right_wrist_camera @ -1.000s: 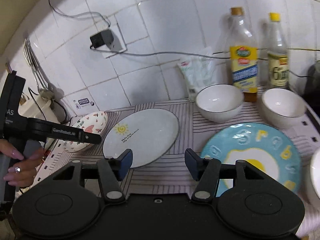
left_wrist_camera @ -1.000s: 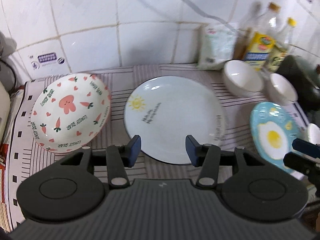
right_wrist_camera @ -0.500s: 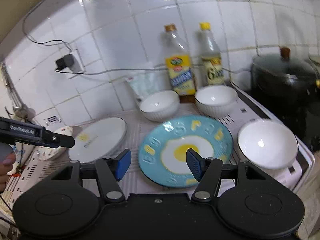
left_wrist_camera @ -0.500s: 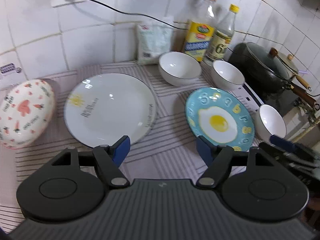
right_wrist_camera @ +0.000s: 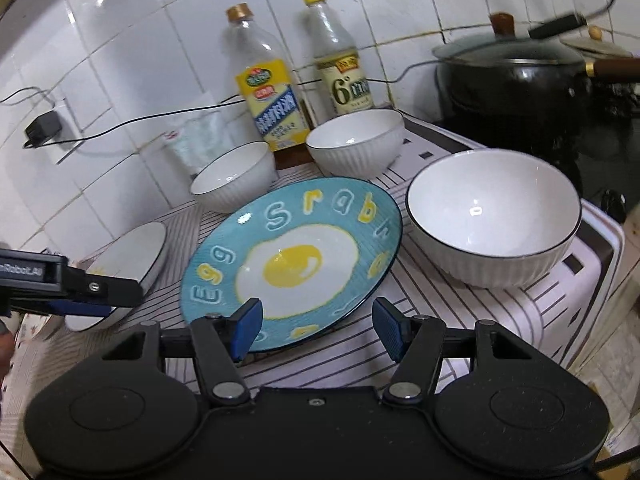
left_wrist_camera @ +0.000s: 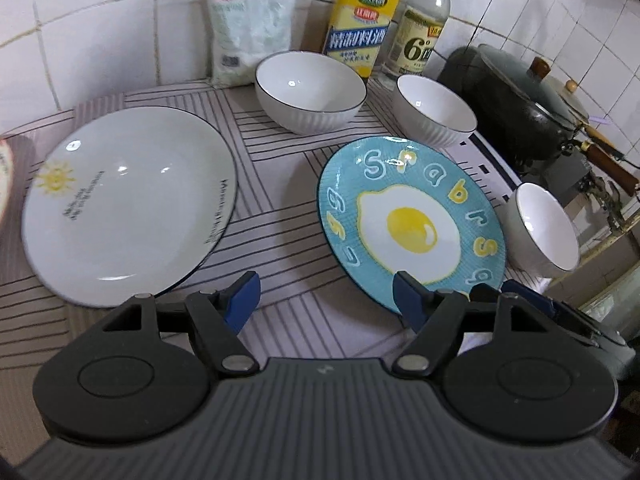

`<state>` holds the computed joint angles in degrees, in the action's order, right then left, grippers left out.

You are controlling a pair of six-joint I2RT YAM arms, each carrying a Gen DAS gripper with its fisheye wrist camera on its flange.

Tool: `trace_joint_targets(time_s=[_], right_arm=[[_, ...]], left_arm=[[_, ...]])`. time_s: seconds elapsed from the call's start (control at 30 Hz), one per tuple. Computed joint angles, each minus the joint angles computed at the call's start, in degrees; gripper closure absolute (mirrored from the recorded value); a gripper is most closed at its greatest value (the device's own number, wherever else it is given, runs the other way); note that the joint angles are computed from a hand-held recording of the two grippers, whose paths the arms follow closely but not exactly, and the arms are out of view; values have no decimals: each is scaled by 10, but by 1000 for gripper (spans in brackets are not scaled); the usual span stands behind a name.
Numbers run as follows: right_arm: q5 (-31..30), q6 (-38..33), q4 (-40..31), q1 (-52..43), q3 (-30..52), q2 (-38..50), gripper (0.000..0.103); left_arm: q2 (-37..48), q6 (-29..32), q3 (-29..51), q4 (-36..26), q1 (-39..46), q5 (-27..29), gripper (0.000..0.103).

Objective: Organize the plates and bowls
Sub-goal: 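Move both grippers to the blue egg plate and grasp its rim, then lift the blue egg plate and lower it onto the white sun plate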

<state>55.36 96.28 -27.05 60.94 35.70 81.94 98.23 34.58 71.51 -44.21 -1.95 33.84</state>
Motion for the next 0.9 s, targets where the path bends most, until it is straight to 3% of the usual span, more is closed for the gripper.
trace_joint_targets(time_s=[0.2,0.43,0.53,0.6,0.7,0.8,0.9], right_arm=[[16,22,42,-26,-6,49,39],[16,-48,75,-38,-1,69,47],[19,-35,63,-41,3,73,50],[20,10,24,-44,18,85,67],[18,72,5,-49,19,82,76],[10,90,1,-58,23,87,78],[0,78,-3,-64,32,91,78]], left_arm=[[45,-39,-5,55,-52,-35,31],[54,-55,-29,122,-77,-34,31],[58,-50,-24,121,-89,-55,39],[57,-64,-30,135,-93,-69,52],[56,-68,-36,150,-92,-72,60],[67,-65,-8,106,-92,-63,78],[70,-80,-1,95,-98,-69,79]])
